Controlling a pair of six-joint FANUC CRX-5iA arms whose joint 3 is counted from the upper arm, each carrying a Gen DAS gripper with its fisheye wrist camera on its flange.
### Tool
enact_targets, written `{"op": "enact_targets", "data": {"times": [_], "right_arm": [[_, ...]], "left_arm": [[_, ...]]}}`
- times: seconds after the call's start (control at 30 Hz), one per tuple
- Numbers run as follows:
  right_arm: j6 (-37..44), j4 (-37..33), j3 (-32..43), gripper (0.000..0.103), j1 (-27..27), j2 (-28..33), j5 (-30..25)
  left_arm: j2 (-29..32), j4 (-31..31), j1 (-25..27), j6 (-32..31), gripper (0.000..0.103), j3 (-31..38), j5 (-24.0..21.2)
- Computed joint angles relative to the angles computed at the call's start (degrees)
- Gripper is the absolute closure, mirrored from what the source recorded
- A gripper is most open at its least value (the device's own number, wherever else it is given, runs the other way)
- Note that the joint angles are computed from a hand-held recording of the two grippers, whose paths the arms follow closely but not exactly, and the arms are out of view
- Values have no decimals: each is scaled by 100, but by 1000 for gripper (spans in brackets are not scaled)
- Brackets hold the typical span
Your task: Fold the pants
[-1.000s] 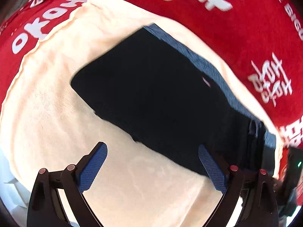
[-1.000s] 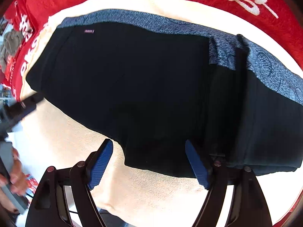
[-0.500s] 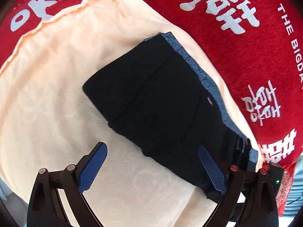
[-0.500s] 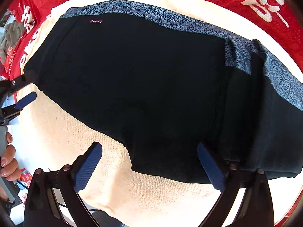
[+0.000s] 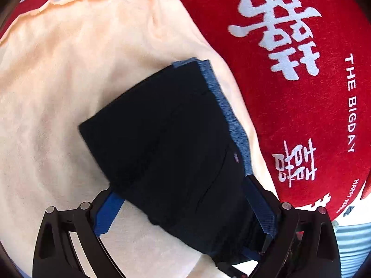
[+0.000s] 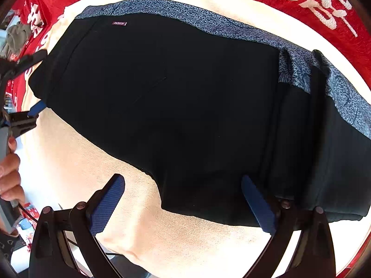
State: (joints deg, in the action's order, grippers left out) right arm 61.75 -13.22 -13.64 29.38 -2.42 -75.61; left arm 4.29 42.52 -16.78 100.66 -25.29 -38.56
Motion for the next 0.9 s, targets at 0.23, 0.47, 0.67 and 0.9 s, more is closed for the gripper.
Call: {"op": "enact_targets", "data": {"times": [0.23,0.47,0.67,0.9], "right_arm": [[113,1,39,2,-117,-45,-155],[230,-315,617,2,-812,-58,-399],[528,-1196,2157,2,-1704,741,-887],[873,-2214,5123,2,-1521,2890,-2558]], "left_arm": [[615,-1528,-174,875,6,1188,-754],[955,-3150,-463,1986,55,2232,-1587],[1086,-4820,-1255,1807,63,3132,-2139],[1125,-5527,-1634,1739,63,3352,-2222]]}}
